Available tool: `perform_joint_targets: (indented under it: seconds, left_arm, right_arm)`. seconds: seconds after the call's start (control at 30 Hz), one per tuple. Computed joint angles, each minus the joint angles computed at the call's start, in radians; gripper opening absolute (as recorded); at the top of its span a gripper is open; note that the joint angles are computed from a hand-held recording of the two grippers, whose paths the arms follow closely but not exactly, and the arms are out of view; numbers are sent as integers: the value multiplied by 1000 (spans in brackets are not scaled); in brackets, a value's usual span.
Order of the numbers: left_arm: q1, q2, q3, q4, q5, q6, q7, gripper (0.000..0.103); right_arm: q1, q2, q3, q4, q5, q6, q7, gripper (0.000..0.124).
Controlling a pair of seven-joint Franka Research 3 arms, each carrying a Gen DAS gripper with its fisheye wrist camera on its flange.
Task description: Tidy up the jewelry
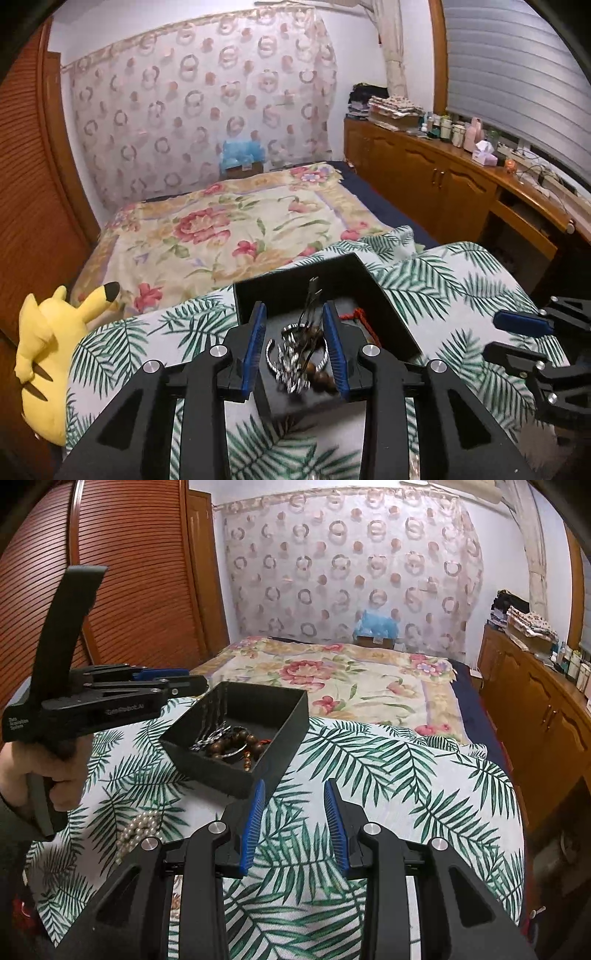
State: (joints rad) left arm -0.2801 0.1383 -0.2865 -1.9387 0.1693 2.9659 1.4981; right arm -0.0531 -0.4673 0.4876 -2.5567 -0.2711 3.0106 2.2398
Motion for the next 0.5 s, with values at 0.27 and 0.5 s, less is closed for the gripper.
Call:
perform_joint_targets:
  seconds: [0.27, 0.5]
  left_arm:
    - [24, -130, -44, -168, -366, 68, 331, 38]
    - [-85, -209, 50, -266, -639, 54, 569, 39]
  right_arm:
    - [11, -32, 39, -29, 17, 21, 20, 36]
    - [56, -68, 54, -54, 55, 29, 10, 36]
